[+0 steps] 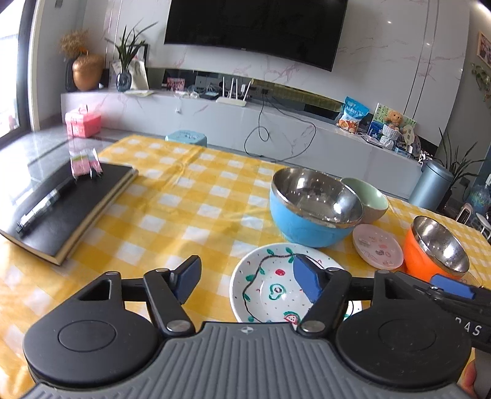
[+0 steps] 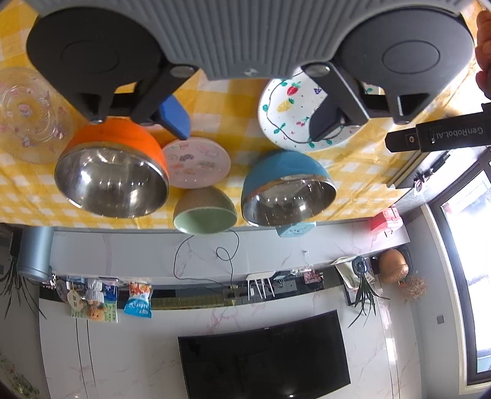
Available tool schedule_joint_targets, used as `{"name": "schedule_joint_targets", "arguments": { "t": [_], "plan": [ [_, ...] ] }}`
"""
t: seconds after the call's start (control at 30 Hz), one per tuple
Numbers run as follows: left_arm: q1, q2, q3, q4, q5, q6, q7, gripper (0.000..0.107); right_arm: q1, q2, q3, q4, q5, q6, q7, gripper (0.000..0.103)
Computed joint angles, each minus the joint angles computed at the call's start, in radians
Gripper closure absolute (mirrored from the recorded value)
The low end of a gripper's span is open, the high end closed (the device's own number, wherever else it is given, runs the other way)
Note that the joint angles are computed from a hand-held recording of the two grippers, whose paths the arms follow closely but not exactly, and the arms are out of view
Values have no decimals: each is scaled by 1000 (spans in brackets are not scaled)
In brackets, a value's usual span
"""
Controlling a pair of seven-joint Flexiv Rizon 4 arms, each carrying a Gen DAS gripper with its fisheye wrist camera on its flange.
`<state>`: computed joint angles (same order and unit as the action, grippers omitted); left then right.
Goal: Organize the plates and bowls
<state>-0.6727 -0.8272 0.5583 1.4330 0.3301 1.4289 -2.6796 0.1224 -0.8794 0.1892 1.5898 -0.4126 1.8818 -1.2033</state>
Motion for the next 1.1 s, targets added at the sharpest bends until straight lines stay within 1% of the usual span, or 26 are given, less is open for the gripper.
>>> {"name": "schedule_joint_targets", "arguments": {
  "t": [0.03,0.1,0.13,0.17,0.2,0.23,0.3,0.43,0.5,0.57,0.63,0.67,0.73,0.8,0.87,0.97,1.03,1.07,1.1],
  "plan": [
    [22,-1,-26,3,-10,13,6,33,-4,-9,6,-10,-3,-10,3,27],
    [52,-6,-62,6,-34,29,22,34,-20,-24,26,-26,-12,-35,6,37],
    [57,-10,-68,5,-46,28,29,38,-29,-32,39,-35,-16,-52,8,41],
    [54,-18,-64,-1,-55,22,34,40,-42,-41,58,-46,-20,-70,10,41],
    [55,-27,-62,-9,-61,17,43,42,-61,-51,85,-56,-24,-86,9,44],
    [59,-28,-68,-10,-65,15,56,43,-84,-63,119,-68,-30,-101,5,48],
    [71,-34,-84,-15,-81,17,75,43,-128,-88,187,-89,-43,-131,-13,52],
    [61,-48,-69,-19,-107,17,71,43,-170,-123,264,-116,-40,-154,-63,53],
    [62,-54,-65,-19,-117,36,66,44,-205,-149,329,-139,-39,-190,-90,53],
    [71,-62,-72,-17,-131,68,77,44,-206,-156,341,-148,-15,-199,-109,55],
    [76,-68,-79,-15,-150,90,104,48,-203,-159,345,-154,10,-205,-123,64],
    [74,-71,-79,-17,-162,83,118,49,-206,-163,355,-160,20,-219,-130,66],
    [74,-74,-82,-13,-190,70,136,55,-222,-174,390,-172,40,-251,-152,72],
    [79,-73,-90,-4,-216,67,142,57,-234,-184,421,-181,61,-274,-178,74],
    [74,-76,-82,-1,-232,59,147,57,-252,-198,465,-189,80,-295,-211,74],
    [75,-77,-88,3,-245,53,161,59,-259,-204,496,-193,108,-322,-254,76],
    [85,-76,-104,5,-254,52,172,65,-256,-205,501,-198,130,-343,-274,77],
    [82,-78,-99,5,-255,55,172,67,-250,-203,495,-197,143,-336,-282,77],
    [83,-78,-102,6,-258,56,178,72,-245,-200,490,-197,154,-334,-292,77]
  ]
}}
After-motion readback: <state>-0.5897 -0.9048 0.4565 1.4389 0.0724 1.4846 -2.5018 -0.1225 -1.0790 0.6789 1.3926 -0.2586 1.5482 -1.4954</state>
